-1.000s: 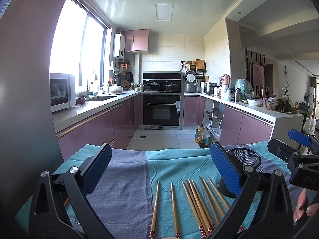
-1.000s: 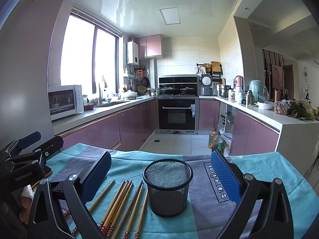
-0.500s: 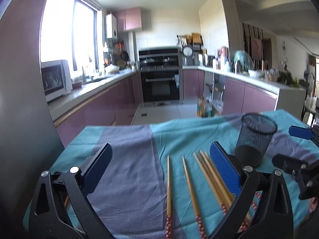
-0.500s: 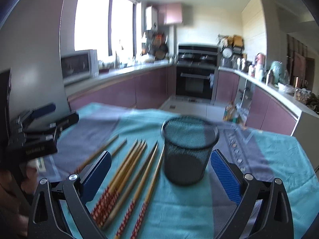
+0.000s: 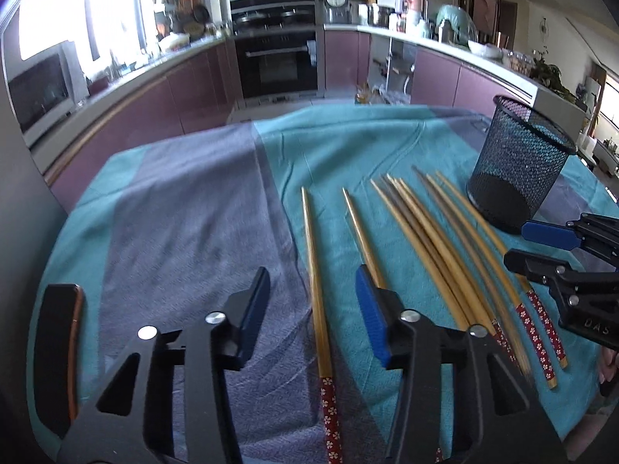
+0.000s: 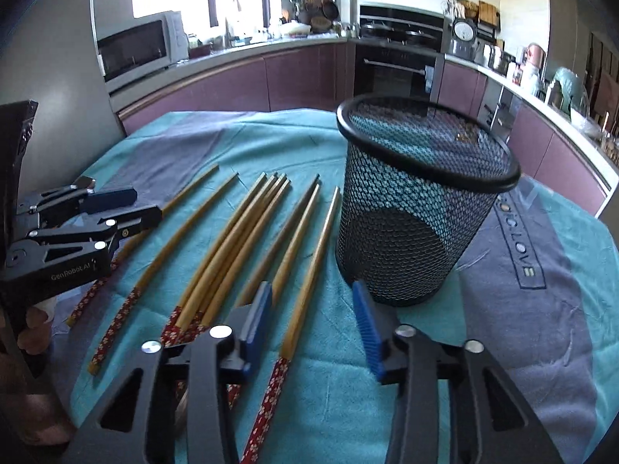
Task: Organize utensils
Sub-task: 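Close the left gripper on one chopstick while the right gripper grasps another, then lift both held chopsticks upright and lower them into the black mesh cup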
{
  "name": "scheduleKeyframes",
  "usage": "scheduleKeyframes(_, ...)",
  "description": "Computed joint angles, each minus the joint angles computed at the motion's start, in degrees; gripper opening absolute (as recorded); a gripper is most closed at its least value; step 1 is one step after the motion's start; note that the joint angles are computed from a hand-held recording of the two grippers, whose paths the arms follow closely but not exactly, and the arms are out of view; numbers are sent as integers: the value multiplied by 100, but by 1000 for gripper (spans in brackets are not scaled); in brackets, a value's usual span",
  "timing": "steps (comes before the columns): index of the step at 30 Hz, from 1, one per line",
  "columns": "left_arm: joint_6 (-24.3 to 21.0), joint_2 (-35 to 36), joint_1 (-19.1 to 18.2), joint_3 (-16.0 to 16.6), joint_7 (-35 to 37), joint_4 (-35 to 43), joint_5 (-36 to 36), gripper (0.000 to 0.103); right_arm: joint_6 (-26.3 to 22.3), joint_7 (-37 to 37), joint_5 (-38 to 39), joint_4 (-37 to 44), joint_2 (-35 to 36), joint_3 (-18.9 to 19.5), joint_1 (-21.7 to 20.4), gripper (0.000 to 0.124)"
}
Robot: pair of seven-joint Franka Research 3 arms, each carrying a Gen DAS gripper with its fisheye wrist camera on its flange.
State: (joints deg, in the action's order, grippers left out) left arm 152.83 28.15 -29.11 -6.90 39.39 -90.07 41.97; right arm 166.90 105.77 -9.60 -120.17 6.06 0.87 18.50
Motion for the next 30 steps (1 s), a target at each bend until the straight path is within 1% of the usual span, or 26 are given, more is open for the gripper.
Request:
scheduleKeyframes(3, -203, 252, 181, -222, 495, 285, -476, 34, -159, -190, 268, 129, 118, 57, -49, 30)
scheduleKeyframes(6, -268, 382, 107, -161, 639, 469, -555, 32, -194, -245, 379, 221, 184, 42, -39, 28)
scheduleKeyframes(8, -324, 475, 70, -140, 738, 597, -610, 28, -194, -300, 530, 244, 201, 54, -46, 24)
scheduleKeyframes(9, -381, 508, 62, -164, 804, 680, -682, 24, -209, -361, 618, 279, 222, 65, -59, 22)
scheduleKeyframes(10, -405, 558, 46, -162, 841, 755, -724, 20, -191, -472, 783, 276, 224, 105, -88, 17)
scheduleKeyframes(11, -444, 581, 22, -154, 846, 809, -767, 17, -174, -730, 1139, 273, 226, 207, -169, 9)
scheduleKeyframes(12, -466, 567, 15, -162, 863, 817, -817, 9, -178, -865, 1341, 299, 247, 241, -197, 8)
scheduleKeyframes(13, -473, 584, 3, -159, 858, 849, -854, 8, -156, -951, 1493, 286, 241, 253, -210, 6)
scheduleKeyframes(16, -476, 572, -46, -103, 711, 863, -894, 7, -71, -1365, 2089, 211, 176, 362, -286, 6)
scheduleKeyframes(18, -315, 413, -15, -104, 612, 612, -901, 7, -2, -1559, 2280, 144, 98, 375, -273, 6)
scheduleKeyframes(19, -254, 370, 22, -140, 622, 551, -942, 7, 47, -1814, 2544, 99, 38, 442, -312, 6)
scheduleKeyframes(23, 157, 86, 185, -275, 688, 185, -1096, 7, 116, -3132, 3972, 30, -190, 674, -424, 6)
scheduleKeyframes(25, 366, -62, 280, -371, 800, 44, -1231, 7, 82, -3698, 4610, 25, -319, 677, -403, 6)
scheduleKeyframes(26, 467, -151, 322, -410, 850, -53, -1295, 7, 76, -4105, 5039, 22, -393, 680, -389, 6)
scheduleKeyframes(27, 624, -231, 414, -518, 991, -123, -1432, 7, 90, -4386, 5325, 20, -452, 655, -353, 6)
scheduleKeyframes(30, 1012, -487, 547, -668, 1246, -379, -1694, 7, 175, -4967, 5861, -50, -651, 548, -230, 6)
